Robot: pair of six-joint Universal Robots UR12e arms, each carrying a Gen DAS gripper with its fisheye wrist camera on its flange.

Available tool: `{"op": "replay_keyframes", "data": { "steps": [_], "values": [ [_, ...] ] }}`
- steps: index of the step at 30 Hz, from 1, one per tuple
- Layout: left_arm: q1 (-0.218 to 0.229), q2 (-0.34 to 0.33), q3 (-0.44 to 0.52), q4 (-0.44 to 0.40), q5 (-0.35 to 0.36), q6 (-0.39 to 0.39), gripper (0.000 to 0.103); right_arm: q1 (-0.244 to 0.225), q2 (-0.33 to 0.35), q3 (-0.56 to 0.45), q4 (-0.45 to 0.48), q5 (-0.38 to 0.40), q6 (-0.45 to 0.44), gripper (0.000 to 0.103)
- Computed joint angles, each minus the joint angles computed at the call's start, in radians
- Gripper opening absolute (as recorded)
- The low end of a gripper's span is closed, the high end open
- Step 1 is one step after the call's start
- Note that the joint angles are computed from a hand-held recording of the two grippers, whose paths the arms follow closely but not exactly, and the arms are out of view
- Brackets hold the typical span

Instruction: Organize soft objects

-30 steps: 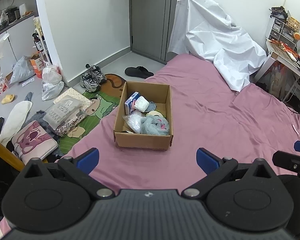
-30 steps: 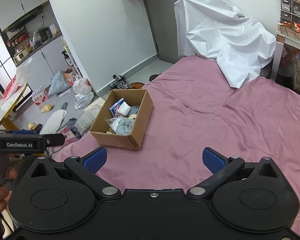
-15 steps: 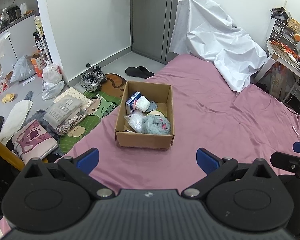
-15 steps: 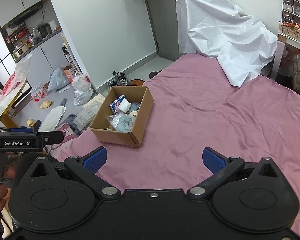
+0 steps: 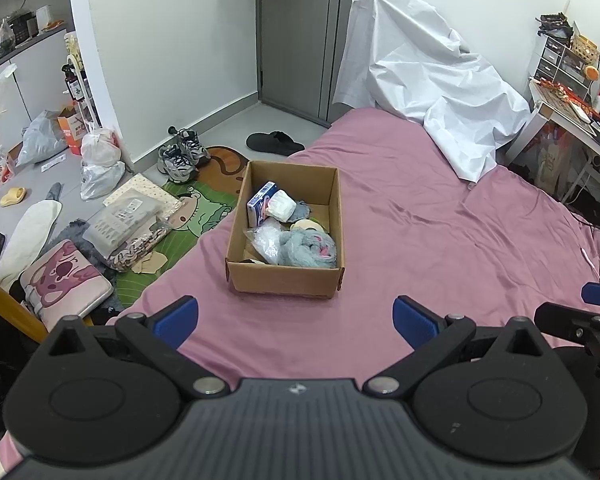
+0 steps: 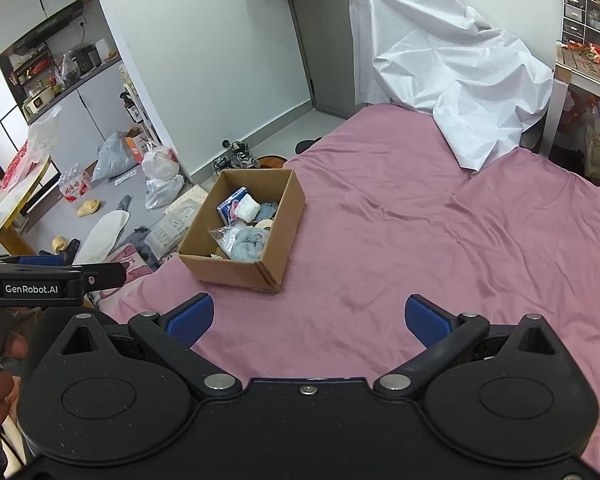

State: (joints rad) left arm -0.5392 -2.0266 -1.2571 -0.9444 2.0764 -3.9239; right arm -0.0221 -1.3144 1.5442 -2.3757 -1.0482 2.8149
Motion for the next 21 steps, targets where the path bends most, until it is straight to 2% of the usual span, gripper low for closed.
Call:
{"op": "replay_keyframes", "data": {
  "steps": [21],
  "values": [
    [-0.003, -0.007, 0.001, 0.005, -0.004, -0.016, 0.103, 0.001, -0.001, 0.005, -0.002, -0.006, 0.001, 0.103]
  ]
}}
